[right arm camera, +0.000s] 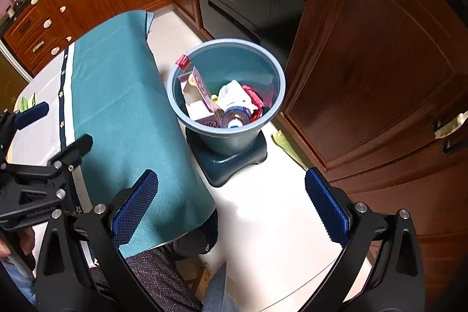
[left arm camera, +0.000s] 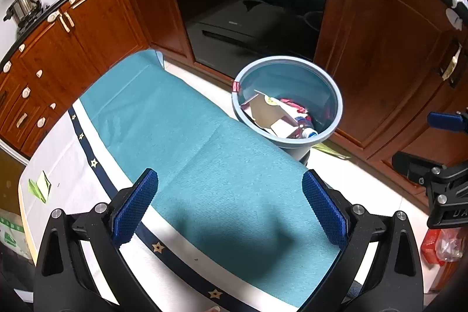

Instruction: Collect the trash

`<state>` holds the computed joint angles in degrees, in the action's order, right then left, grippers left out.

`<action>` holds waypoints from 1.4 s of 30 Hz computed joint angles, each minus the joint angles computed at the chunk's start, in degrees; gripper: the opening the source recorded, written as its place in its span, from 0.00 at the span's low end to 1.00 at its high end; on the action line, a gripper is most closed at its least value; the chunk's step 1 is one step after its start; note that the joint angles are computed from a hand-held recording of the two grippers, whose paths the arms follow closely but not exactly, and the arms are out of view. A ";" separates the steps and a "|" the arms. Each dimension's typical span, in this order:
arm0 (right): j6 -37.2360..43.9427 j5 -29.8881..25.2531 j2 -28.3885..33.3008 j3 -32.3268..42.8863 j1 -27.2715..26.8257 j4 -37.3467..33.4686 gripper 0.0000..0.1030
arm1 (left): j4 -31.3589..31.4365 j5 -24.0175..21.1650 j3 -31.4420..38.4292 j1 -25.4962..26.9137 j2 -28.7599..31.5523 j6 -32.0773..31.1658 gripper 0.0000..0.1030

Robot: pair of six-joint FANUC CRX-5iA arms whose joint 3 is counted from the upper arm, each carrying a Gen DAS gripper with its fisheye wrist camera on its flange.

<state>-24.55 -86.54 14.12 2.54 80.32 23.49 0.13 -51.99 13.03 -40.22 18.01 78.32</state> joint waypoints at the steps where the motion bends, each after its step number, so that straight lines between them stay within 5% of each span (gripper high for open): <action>1: 0.00 0.36 0.00 -0.14 -0.09 -0.20 0.94 | -0.02 -0.11 0.09 0.05 0.08 0.04 0.96; 42: 2.78 3.23 0.14 -1.21 -3.04 -2.43 0.94 | -0.78 -0.19 2.16 -0.39 2.74 -1.10 0.96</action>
